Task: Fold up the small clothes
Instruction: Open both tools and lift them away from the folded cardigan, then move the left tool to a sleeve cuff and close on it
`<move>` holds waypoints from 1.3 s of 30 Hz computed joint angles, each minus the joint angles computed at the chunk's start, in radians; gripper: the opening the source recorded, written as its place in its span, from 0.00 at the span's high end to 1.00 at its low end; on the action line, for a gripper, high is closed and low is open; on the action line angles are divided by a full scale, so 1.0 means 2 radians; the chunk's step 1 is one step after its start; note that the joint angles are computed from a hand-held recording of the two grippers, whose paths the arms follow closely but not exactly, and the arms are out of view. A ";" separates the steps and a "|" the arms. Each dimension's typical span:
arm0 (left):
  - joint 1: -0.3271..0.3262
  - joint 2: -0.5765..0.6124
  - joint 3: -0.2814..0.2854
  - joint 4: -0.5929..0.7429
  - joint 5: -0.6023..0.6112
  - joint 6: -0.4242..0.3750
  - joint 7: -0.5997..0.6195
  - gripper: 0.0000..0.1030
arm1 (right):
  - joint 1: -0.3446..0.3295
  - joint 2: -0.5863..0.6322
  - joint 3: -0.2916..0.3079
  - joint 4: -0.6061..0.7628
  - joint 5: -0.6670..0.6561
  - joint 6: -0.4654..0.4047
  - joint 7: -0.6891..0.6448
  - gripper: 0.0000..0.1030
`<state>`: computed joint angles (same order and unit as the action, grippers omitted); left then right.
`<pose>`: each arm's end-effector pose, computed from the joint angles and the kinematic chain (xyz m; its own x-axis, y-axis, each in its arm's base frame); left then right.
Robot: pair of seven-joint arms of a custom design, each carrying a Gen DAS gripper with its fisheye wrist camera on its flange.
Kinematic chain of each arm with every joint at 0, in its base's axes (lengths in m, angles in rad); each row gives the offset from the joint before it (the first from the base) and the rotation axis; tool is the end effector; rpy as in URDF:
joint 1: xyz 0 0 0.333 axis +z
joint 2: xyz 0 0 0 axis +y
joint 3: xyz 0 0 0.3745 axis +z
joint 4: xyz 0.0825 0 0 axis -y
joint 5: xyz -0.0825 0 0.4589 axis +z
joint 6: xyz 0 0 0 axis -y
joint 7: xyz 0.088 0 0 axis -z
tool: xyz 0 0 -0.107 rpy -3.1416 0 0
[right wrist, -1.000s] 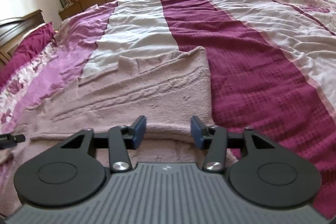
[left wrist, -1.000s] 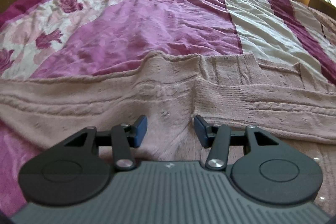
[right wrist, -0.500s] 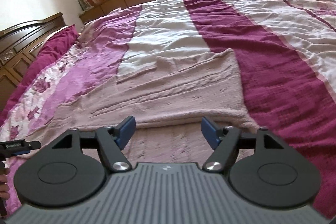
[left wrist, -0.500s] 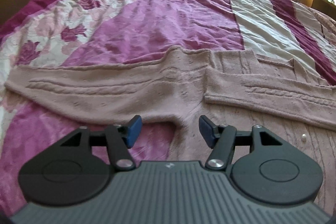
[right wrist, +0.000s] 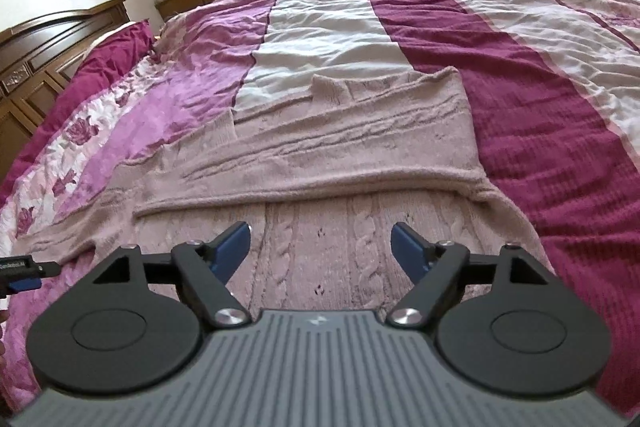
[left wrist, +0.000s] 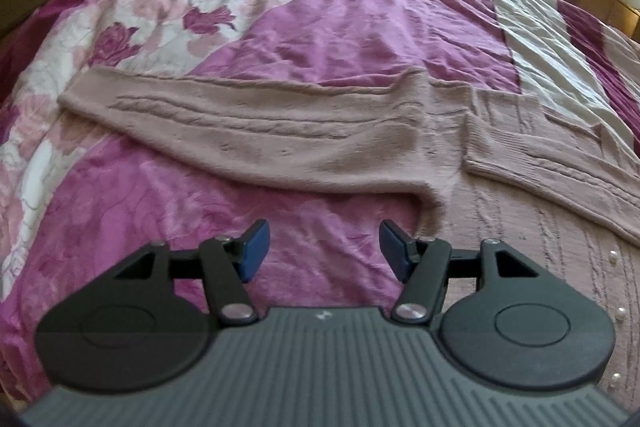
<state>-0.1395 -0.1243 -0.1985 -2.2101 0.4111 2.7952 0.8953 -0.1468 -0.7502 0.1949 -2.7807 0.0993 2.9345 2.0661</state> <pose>0.5685 -0.2237 0.5314 -0.0342 -0.9970 0.0693 -0.7352 -0.0218 -0.6775 0.3932 0.0187 0.5316 -0.3389 -0.8799 -0.3330 -0.5259 0.4707 -0.7085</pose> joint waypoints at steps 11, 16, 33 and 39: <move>0.019 0.005 -0.003 0.000 0.046 -0.006 -0.070 0.24 | -0.020 0.004 0.024 0.000 -0.020 -0.012 0.032 0.11; 0.028 0.011 0.003 0.001 0.072 0.010 -0.115 0.23 | -0.023 0.009 0.023 0.001 -0.026 -0.019 0.050 0.11; 0.042 0.098 0.045 0.060 0.147 0.092 -0.273 0.24 | -0.035 0.009 0.028 0.005 -0.059 -0.039 0.080 0.11; 0.036 0.136 0.056 0.087 0.104 0.132 -0.209 0.24 | -0.035 0.012 0.029 0.007 -0.070 -0.042 0.087 0.11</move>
<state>-0.0666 0.1471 -0.0863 -2.0360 0.6197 3.0585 0.4773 -0.2164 -0.7254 0.2521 -2.7673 -0.0407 2.8505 2.2391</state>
